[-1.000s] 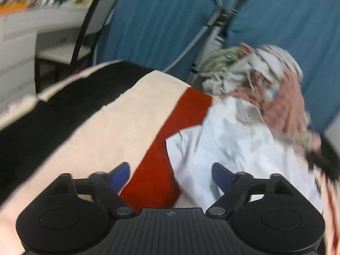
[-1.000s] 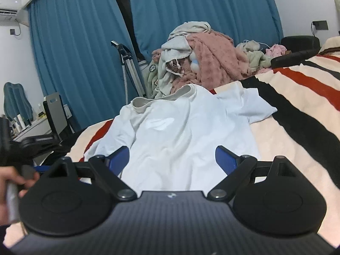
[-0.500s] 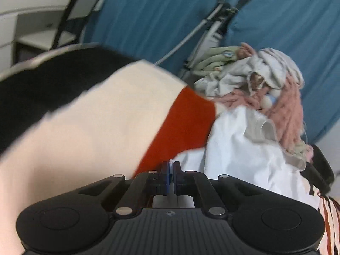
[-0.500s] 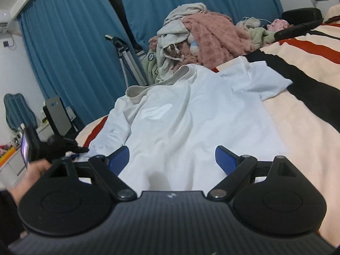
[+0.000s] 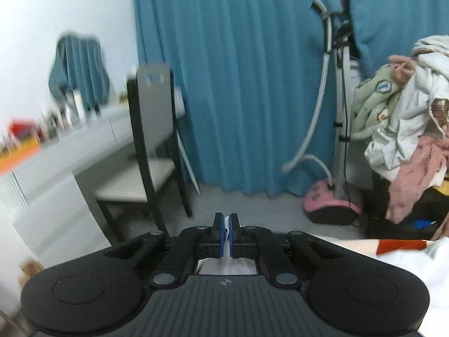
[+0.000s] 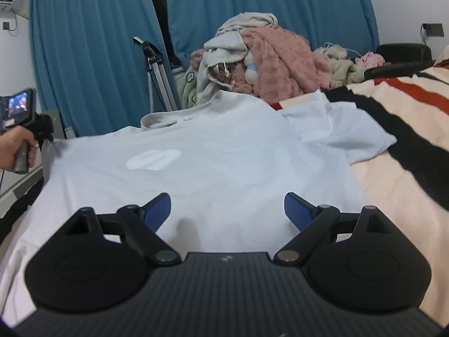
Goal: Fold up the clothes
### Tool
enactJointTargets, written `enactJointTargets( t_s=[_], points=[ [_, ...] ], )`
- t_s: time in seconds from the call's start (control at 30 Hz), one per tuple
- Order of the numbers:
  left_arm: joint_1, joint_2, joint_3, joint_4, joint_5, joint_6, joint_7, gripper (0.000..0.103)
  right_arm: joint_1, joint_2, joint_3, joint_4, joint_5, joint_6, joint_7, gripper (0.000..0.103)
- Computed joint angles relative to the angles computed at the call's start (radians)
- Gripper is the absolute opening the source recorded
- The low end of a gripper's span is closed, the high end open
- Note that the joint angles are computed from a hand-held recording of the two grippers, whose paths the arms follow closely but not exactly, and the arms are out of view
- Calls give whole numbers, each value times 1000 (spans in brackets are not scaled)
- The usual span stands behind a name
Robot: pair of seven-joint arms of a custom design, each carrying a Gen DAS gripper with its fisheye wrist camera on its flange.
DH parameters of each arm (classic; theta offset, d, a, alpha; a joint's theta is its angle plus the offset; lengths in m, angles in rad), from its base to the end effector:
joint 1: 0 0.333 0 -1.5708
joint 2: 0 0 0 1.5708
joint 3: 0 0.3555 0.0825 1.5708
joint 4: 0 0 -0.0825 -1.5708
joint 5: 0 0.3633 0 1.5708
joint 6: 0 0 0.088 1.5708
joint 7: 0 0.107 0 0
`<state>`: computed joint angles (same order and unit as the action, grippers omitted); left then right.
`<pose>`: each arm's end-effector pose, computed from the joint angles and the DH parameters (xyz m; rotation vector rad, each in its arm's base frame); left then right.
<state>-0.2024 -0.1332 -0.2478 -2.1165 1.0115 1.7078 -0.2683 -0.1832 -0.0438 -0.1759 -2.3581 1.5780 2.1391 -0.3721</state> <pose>0.4593 -0.1399 0.5403 -2.0459 0.5019 -0.1266 0.4711 -0.1317 0.4176 -1.6626 1.0133 -0.3375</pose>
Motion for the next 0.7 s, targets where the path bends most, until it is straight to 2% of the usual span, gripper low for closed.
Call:
enactJointTargets(
  t_s=[0.03,0.1,0.13,0.17,0.37,0.5,0.6,0.7],
  points=[
    [4,-12,9,-28,-3,47,-36,10,0,3,0,1,1,-2,-5,89],
    [10,-31,15,-65,-25,91,-95,21,-2,10,-1,3,1,-13,-14,89],
    [11,-42,14,-80,-37,105,-117,37,-2,11,0,2,0,-15,-22,89],
    [10,-57,12,-95,-47,120,-135,45,0,12,3,1,-4,-12,-26,89],
    [-71,-121,-75,-96,-141,52,-99,57,2,2,5,-4,-5,-8,-36,89],
    [-191,-134,-167,-53,-266,-13,-101,60,-3,-17,-4,-16,-5,-27,-48,89],
    [-303,-110,-241,2,-406,-36,-186,60,-13,-43,-18,-30,-17,-59,-53,89],
    [-399,-87,-280,39,-523,-24,-280,60,-28,-76,-37,-43,-38,-95,-57,89]
  ],
)
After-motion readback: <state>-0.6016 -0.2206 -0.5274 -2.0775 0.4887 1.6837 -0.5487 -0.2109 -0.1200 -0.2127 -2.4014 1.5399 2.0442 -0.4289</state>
